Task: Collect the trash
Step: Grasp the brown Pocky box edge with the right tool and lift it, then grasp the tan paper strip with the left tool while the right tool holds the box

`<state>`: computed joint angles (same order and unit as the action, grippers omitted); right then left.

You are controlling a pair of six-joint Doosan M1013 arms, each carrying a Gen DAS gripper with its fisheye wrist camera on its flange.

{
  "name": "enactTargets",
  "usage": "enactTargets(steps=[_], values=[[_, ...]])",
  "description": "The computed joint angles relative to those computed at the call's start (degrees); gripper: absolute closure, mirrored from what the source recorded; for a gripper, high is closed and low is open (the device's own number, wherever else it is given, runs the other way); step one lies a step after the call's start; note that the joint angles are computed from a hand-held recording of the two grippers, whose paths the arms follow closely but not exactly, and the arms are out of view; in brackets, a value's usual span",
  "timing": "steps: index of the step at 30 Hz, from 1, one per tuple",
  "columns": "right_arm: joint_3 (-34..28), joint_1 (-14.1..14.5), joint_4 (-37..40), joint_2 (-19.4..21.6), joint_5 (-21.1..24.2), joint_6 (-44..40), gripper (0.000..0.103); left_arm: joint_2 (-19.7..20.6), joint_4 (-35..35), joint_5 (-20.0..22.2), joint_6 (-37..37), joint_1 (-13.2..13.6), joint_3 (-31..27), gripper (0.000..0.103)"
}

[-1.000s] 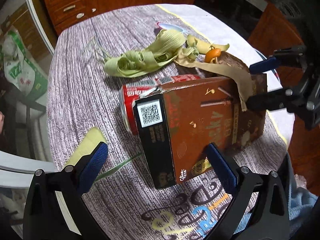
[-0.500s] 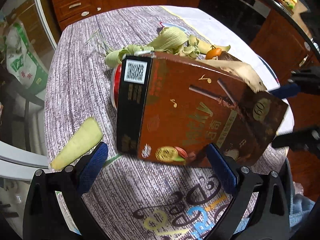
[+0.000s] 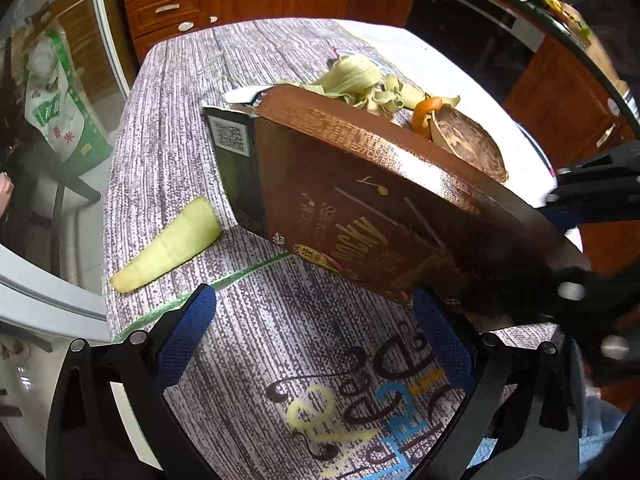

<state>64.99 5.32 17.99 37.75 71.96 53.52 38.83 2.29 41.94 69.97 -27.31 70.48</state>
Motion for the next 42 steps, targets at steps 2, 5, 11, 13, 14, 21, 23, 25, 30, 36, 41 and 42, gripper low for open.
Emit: enactTargets(steps=[2,5,11,13,14,21,23,25,30,36,41,42], values=[[0.45,0.63,-2.07,-0.06,-2.16,3.27,0.076,-0.45,-0.21,-0.56,0.12,0.06,0.48,0.004],[1.26,0.72,-2.25,-0.81,-3.65,5.12,0.080,-1.04,-0.21,-1.31,0.41,0.07,0.94,0.004],[1.53,-1.51,2.29,-3.73,-6.44,5.30,0.082,-1.98,-0.25,-2.39,0.62,0.11,1.29,0.004],[1.49,-2.22,2.33,-4.42,-7.91,5.66,0.082,-1.76,0.01,-2.08,0.82,-0.02,0.63,0.004],[1.50,-2.62,1.94,-4.74,-8.98,6.30,0.082,-1.59,0.38,-1.94,0.71,-0.13,0.28,0.004],[0.75,-5.81,1.58,-4.74,-11.06,10.58,0.082,0.38,0.99,0.09,0.11,0.38,-3.93,0.004],[0.45,-6.42,1.39,-4.37,-11.36,11.39,0.082,1.14,-1.08,0.66,1.32,0.51,-5.35,0.004],[0.34,-6.95,1.30,-4.08,-11.70,11.85,0.081,1.94,-3.24,1.14,3.11,0.27,-6.42,0.004],[0.47,-8.37,2.53,-3.36,-12.07,11.88,0.081,4.97,-5.64,4.00,6.15,-1.31,-10.40,0.004],[0.76,-9.18,1.25,-2.69,-13.30,12.76,0.081,9.06,-4.50,8.54,5.71,-2.71,-16.83,0.013],[0.67,-10.67,0.46,-2.13,-13.76,14.56,0.081,11.93,-3.94,11.95,5.52,-3.11,-21.19,0.038],[0.64,-10.92,0.39,-2.02,-13.72,14.92,0.081,12.38,-4.13,12.68,5.90,-3.16,-21.78,0.050]])
